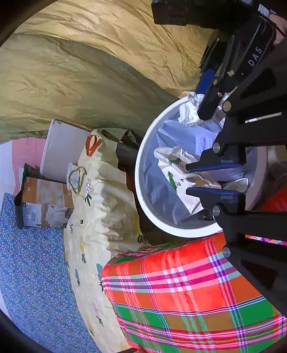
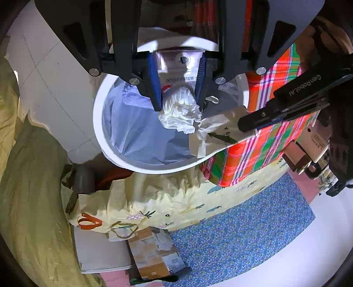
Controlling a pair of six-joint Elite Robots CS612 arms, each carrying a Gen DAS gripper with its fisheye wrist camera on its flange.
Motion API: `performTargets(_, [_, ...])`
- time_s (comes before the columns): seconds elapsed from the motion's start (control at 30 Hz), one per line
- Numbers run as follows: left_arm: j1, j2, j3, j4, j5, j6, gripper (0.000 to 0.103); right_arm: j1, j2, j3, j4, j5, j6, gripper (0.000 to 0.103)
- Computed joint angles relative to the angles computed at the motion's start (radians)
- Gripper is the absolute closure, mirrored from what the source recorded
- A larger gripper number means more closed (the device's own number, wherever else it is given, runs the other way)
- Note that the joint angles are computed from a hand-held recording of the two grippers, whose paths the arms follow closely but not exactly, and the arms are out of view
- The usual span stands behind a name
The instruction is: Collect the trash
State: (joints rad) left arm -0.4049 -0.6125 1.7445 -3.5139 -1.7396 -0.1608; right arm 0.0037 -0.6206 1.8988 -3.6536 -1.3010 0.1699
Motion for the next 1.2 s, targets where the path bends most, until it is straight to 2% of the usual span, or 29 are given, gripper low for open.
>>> performTargets(0.13, [0.008,0.005,-0.005,-0.02,-0.024,-0.003,0.076,0.0,0.0,0.001,-0.01,-0.002,-0.009,0.06])
performTargets(0.27, [0.012,0.005,-0.003,-0.024,-0.027,-0.004,0.075,0.0,-0.002,0.003,-0.017,-0.004,-0.01,0.048])
performTargets(0.63, [0.019,-0.024,0.064,-0.085,0.002,-0.019,0.075,0.005,-0.016,0.03,-0.053,-0.014,0.002,0.047])
performTargets(1.0, [0.022,-0.07,0.19,-0.184,0.043,-0.05,0.075,0.032,-0.038,0.069,-0.104,-0.021,-0.023,0.047])
performTargets(1.2, [0.018,-0.093,0.258,-0.241,0.092,-0.066,0.075,0.051,-0.044,0.083,-0.126,-0.014,-0.046,0.047])
